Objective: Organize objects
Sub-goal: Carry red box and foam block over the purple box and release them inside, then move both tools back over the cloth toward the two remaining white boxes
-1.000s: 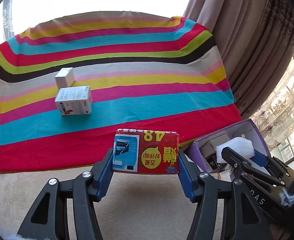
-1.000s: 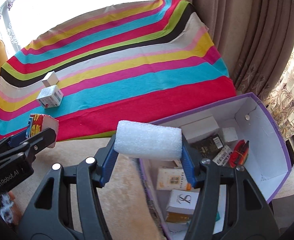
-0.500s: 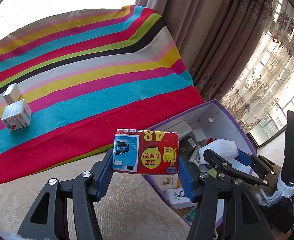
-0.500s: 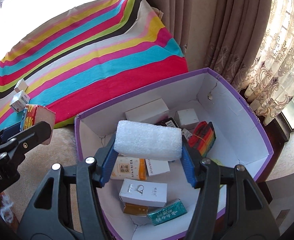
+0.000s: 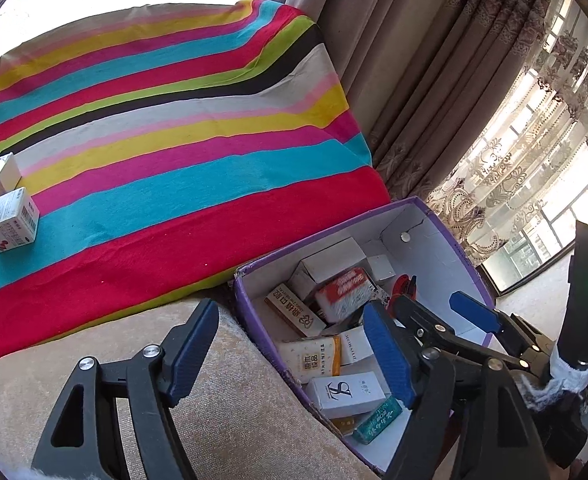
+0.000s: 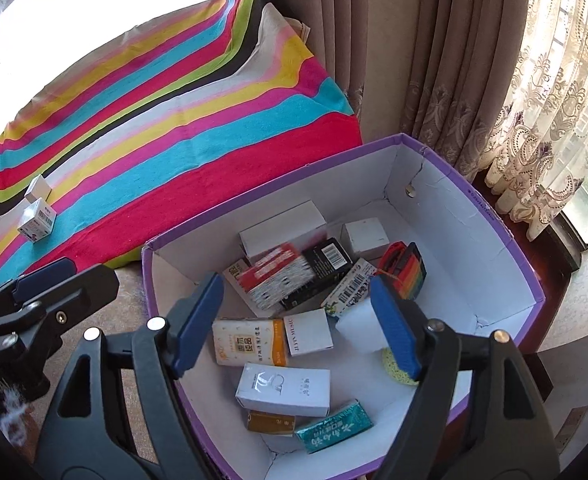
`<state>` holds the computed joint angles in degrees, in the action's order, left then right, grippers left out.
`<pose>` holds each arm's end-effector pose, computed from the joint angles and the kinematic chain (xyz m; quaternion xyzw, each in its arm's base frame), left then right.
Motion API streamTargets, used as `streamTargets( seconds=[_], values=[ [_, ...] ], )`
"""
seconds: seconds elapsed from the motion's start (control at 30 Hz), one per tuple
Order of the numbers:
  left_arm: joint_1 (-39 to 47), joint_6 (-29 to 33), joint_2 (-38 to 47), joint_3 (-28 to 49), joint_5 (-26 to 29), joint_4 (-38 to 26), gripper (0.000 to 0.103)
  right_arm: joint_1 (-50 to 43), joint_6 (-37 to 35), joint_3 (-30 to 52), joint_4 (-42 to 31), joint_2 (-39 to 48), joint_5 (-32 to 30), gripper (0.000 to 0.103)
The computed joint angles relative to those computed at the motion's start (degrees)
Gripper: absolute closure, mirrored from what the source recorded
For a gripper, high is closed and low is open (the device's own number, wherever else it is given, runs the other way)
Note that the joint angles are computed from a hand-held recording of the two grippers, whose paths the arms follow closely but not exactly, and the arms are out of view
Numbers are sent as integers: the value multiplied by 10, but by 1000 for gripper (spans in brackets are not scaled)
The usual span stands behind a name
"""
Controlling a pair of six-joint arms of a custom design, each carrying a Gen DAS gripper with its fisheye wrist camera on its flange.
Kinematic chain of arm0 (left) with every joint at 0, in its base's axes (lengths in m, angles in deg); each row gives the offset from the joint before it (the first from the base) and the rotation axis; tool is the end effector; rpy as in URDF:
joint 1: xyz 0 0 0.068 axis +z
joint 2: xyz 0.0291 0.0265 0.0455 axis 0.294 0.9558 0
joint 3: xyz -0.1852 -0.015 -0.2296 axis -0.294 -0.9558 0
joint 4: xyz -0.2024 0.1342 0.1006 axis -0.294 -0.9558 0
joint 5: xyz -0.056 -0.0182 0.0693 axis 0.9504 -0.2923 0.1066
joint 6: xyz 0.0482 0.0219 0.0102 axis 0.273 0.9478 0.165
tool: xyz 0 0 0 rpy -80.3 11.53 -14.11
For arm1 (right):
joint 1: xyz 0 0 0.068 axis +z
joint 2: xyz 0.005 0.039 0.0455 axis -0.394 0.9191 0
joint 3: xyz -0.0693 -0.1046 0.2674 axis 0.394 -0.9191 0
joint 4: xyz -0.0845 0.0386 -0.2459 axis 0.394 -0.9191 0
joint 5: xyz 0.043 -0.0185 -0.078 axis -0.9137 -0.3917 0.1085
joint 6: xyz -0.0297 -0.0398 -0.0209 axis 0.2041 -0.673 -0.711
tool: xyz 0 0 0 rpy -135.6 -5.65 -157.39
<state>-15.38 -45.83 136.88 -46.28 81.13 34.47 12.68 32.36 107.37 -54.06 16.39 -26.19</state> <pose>0.2383 -0.1522 0.1987 0.0395 0.9463 -0.1663 0.2745 0.2470 0.1649 0.2487 0.0193 0.9530 0.0229 0.3015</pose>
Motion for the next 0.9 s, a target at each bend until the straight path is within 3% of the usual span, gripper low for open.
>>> streamTargets(
  seconds=[0.53,0.9],
  values=[
    [79,-4,-53,-37,18,-14,27,35,2,50,-13,37,9,25],
    [201,28,-87,-57,54,-34,27,82,8,112,-12,97,10,25]
  ],
)
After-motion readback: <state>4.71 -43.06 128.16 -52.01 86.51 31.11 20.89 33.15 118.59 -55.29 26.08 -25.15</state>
